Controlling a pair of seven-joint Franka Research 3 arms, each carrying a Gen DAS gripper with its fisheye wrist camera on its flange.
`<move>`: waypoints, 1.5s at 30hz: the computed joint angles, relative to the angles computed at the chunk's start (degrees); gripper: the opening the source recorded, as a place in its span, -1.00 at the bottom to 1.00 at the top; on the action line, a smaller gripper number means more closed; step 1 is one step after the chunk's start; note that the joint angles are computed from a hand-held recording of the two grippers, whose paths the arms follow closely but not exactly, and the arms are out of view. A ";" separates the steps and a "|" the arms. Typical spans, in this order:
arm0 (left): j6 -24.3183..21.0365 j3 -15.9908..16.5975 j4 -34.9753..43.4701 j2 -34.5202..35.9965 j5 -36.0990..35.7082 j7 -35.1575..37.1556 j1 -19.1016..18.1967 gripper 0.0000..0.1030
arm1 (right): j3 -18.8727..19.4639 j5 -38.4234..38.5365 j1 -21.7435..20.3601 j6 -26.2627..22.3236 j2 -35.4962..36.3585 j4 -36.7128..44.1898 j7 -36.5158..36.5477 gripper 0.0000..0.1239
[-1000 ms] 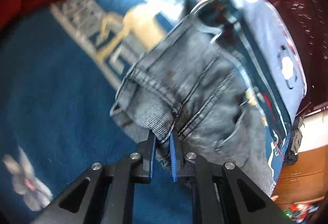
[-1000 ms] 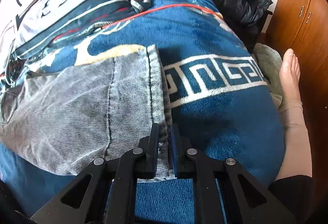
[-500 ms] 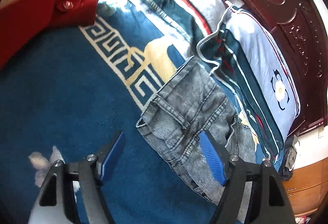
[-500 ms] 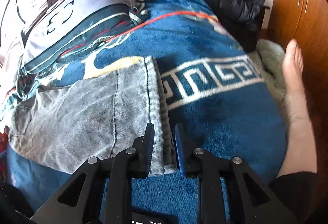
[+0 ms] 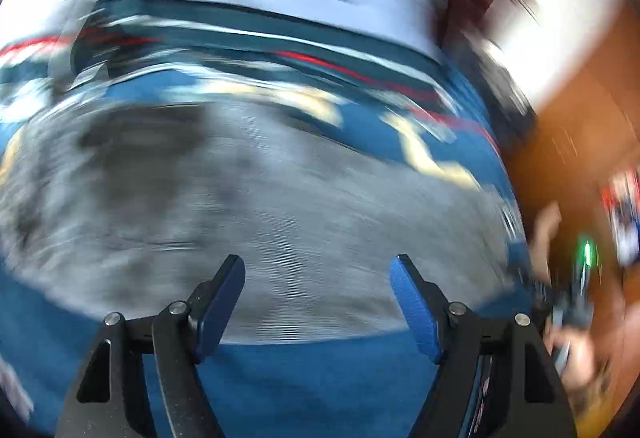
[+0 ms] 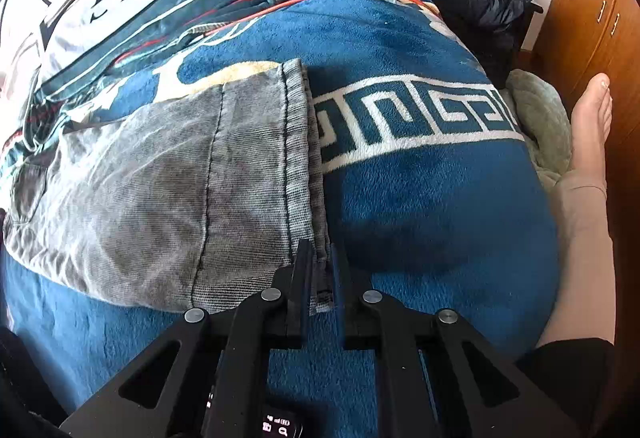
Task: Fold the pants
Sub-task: 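Open both grippers and release the folded jeans onto the blanket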
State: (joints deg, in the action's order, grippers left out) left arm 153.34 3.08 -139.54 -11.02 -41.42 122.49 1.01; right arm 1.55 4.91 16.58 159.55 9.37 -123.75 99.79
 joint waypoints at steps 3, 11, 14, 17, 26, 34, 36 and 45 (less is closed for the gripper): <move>1.64 -4.17 0.34 1.06 7.08 1.58 -2.66 0.51 | 1.64 8.58 -2.10 0.53 -0.40 -0.46 -3.30 -0.70; 3.65 -7.27 1.12 2.89 20.48 3.39 -7.87 0.52 | 3.55 27.82 -4.71 1.84 -1.13 0.03 -14.83 -0.53; 2.64 -6.96 1.06 2.58 18.89 9.58 -9.89 0.52 | 3.94 32.13 -5.28 0.83 -0.78 0.96 -18.16 -0.51; 2.93 -8.26 1.39 3.67 21.42 10.64 -10.58 0.52 | 3.92 35.14 -5.38 0.75 -1.26 0.71 -20.57 -0.33; 5.51 -11.08 1.21 6.52 31.46 9.00 -11.14 0.52 | 3.27 37.63 -4.81 0.69 -1.21 0.92 -21.66 -0.12; 6.13 -12.22 3.22 10.67 34.66 6.40 -9.61 0.37 | 1.57 28.62 -4.30 1.80 -0.04 1.97 -15.12 -0.11; 6.55 -12.52 3.42 11.19 34.08 6.93 -9.30 0.37 | 2.31 30.97 -5.38 1.30 0.52 2.80 -16.60 -0.10; 6.54 -14.05 6.82 14.19 35.68 4.98 -8.34 0.05 | 4.92 38.09 -8.82 -2.88 5.27 9.20 -24.78 -0.10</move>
